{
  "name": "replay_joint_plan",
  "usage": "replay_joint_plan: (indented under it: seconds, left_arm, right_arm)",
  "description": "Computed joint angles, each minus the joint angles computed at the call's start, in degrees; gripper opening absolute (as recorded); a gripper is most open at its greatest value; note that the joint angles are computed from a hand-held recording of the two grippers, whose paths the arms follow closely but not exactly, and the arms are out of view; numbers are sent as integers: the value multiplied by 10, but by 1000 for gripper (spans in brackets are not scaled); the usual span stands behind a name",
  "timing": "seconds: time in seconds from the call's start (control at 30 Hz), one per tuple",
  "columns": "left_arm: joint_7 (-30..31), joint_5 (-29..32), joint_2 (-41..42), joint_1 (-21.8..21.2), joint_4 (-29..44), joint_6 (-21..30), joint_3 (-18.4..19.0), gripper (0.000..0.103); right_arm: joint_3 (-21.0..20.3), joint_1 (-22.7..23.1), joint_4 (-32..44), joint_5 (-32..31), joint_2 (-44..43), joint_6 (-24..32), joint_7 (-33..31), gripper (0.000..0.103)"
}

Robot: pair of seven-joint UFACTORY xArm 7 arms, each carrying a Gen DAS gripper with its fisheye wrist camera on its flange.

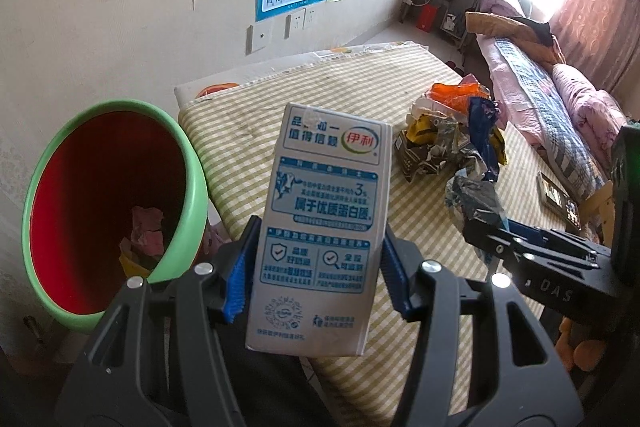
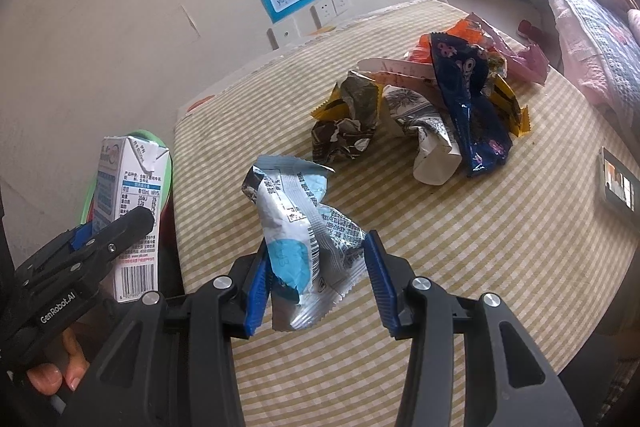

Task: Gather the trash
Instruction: 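Carry the milk carton and blue-white wrapper to the red bucket and release both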

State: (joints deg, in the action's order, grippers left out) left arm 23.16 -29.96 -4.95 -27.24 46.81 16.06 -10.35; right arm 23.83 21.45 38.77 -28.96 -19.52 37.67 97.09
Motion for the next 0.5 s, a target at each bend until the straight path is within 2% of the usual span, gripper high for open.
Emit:
replay_joint_plan:
  seconds: [0.5]
  left_arm:
    - [50,-83,-6,-2,-1,4,13,54]
  right_arm:
    - [-10,18,31,-9,46,8,-12,43]
